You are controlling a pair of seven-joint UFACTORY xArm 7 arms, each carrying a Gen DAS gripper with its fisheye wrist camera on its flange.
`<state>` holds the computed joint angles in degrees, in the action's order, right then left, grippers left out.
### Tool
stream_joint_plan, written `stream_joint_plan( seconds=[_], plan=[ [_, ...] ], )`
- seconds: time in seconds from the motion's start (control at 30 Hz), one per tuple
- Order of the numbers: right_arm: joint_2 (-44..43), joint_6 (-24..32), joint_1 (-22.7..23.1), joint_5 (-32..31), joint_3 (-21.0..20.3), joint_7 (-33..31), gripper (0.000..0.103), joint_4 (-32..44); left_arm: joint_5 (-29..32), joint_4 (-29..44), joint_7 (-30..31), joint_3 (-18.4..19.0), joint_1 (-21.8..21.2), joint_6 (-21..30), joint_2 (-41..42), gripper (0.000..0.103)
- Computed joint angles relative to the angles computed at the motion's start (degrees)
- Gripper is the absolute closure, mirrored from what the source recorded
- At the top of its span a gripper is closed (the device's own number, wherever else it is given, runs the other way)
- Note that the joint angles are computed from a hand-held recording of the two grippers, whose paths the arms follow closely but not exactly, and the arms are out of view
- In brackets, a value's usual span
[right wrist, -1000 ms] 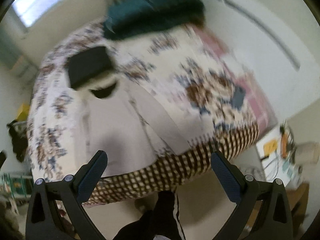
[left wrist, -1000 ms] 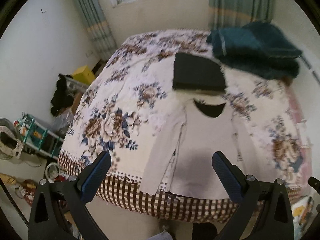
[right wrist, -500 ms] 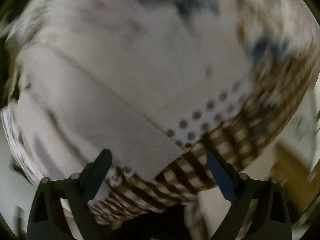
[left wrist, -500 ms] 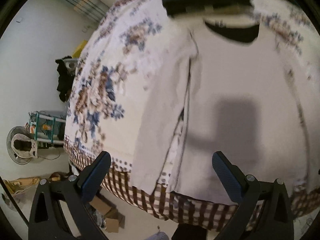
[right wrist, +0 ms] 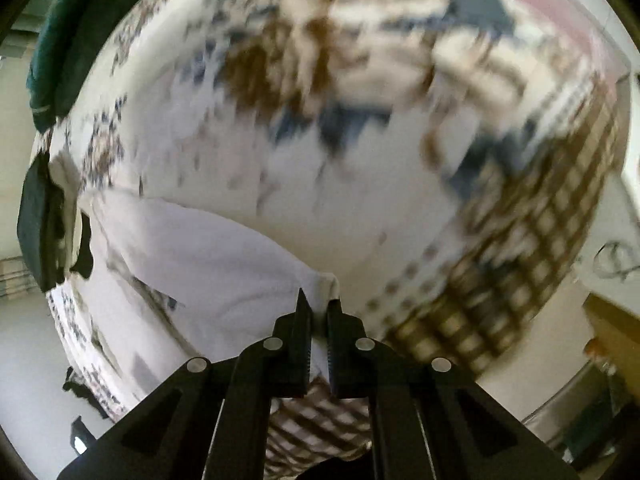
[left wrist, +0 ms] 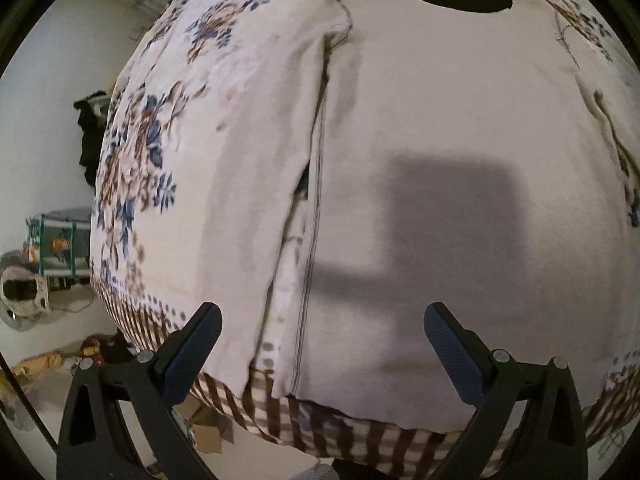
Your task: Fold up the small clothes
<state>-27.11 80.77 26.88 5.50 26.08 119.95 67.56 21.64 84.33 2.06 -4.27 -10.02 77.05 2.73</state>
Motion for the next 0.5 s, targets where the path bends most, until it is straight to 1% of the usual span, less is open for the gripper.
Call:
stream_joint_plan(
  seconds=[0.07,0.13,0.17,0.2,0.23,0.27,0.3,0.33,0.37,0.4,0.47,0.5],
  plan=[
    [-0.6,3.1,-0.4,-1.5,-1.1,-2.2,0.097,0.9,-0.1,1.0,-0.2,0.0,-0.1,-0.2,0.9,0.0],
    [1.9,6.0,-1.4,-3.5,-1.2,-4.7,0.097,4.5,-0.7,2.4,-0.6,0.0,-0.3,0.3,2.1,0.0],
    [2.3,5.9,-1.4,-3.6,-1.7,-6.1,0.097,4.4,-1.0,2.9,-0.6,0.1,-0.3,0.5,2.4,0.0],
    [1.7,4.4,-1.2,-2.5,-3.2,-8.5,0.095,2.5,-1.3,3.4,-0.6,0.1,-0.4,0.7,2.8,0.0],
    [1.3,3.1,-1.0,-0.8,-4.2,-9.8,0.087,0.2,-1.5,3.7,-0.6,0.2,-0.5,0.8,3.1,0.0],
    [1.2,3.1,-1.0,0.9,-4.4,-9.5,0.079,-1.4,-1.6,4.0,-0.6,0.2,-0.6,1.1,3.4,0.0],
    [0.9,2.8,-1.0,2.5,-4.2,-8.1,0.06,-3.3,-1.8,4.3,-0.5,0.3,-0.6,1.4,3.7,0.0],
    [0.0,2.2,-1.2,3.4,-3.9,-6.0,0.047,-5.3,-2.1,4.5,-0.3,0.4,-0.6,1.7,3.9,0.0],
    [-1.6,1.2,-1.6,3.6,-3.9,-4.3,0.045,-7.2,-2.3,4.5,0.0,0.5,-0.5,1.7,4.0,0.0],
    [-3.3,-1.5,-1.9,4.0,-3.0,-1.6,0.045,-9.8,-2.3,4.3,0.2,0.6,-0.5,1.5,4.0,0.0],
    [-6.2,-9.0,-2.2,5.1,-1.7,2.9,0.043,-15.2,-1.1,3.5,0.6,0.9,-0.3,0.6,4.1,0.0],
    [-8.1,-13.9,-2.6,5.3,-0.6,5.8,0.043,-18.5,-0.7,3.5,0.5,1.0,-0.2,0.5,4.3,0.0]
  ],
)
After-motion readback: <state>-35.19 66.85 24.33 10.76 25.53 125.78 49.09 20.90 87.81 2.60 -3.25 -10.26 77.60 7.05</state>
